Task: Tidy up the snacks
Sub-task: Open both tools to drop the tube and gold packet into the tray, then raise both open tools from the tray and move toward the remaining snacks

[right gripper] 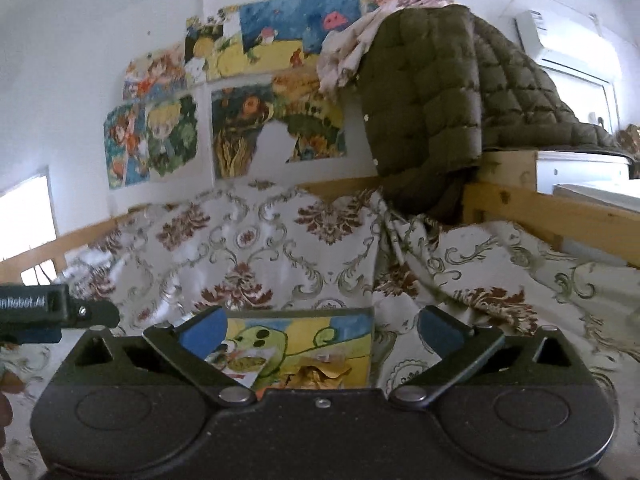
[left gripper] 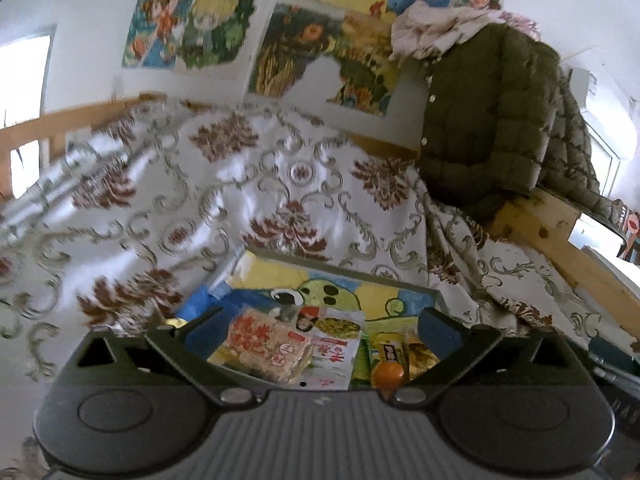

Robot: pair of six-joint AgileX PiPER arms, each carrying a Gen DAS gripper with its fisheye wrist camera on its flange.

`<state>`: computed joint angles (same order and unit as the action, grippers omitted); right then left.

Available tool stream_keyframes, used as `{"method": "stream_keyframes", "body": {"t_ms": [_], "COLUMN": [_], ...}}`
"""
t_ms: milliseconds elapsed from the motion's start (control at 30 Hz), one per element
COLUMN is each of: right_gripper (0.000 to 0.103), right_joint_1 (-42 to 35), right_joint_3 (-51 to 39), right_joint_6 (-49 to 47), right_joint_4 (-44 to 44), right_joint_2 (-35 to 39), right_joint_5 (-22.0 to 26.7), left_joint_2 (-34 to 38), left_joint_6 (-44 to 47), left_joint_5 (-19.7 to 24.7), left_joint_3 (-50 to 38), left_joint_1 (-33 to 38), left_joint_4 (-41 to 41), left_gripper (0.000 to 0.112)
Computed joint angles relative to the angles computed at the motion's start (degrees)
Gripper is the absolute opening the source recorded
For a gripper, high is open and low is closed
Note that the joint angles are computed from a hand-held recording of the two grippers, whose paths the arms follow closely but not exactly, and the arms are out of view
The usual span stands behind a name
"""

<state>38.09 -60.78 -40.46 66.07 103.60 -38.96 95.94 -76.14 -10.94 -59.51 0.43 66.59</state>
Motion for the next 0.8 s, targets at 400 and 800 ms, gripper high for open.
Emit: {"method": "stream_keyframes", "body": {"t_ms": [400,800], "right_gripper": [0.102,0.102], "right_joint_1": [14.14,28.56], "right_joint_3": [11.58,14.13], "right_joint_6": [0.13,2.79], "right_joint_4": [8.65,21.85], "right_joint_2": [-10.35,-7.49], "right_joint_5": [-13.04,-26.91], "left_joint_2": [-19.04,-29.81], "left_joint_6": [30.77,23.16], "left_joint_5": [-3.94,-12.88], "left_joint_3": [20.48,35.33], "left_joint_1": [2.79,14.74], "left_joint_4": [-24.46,-11.99], "left_gripper": [0.103,0.103]}}
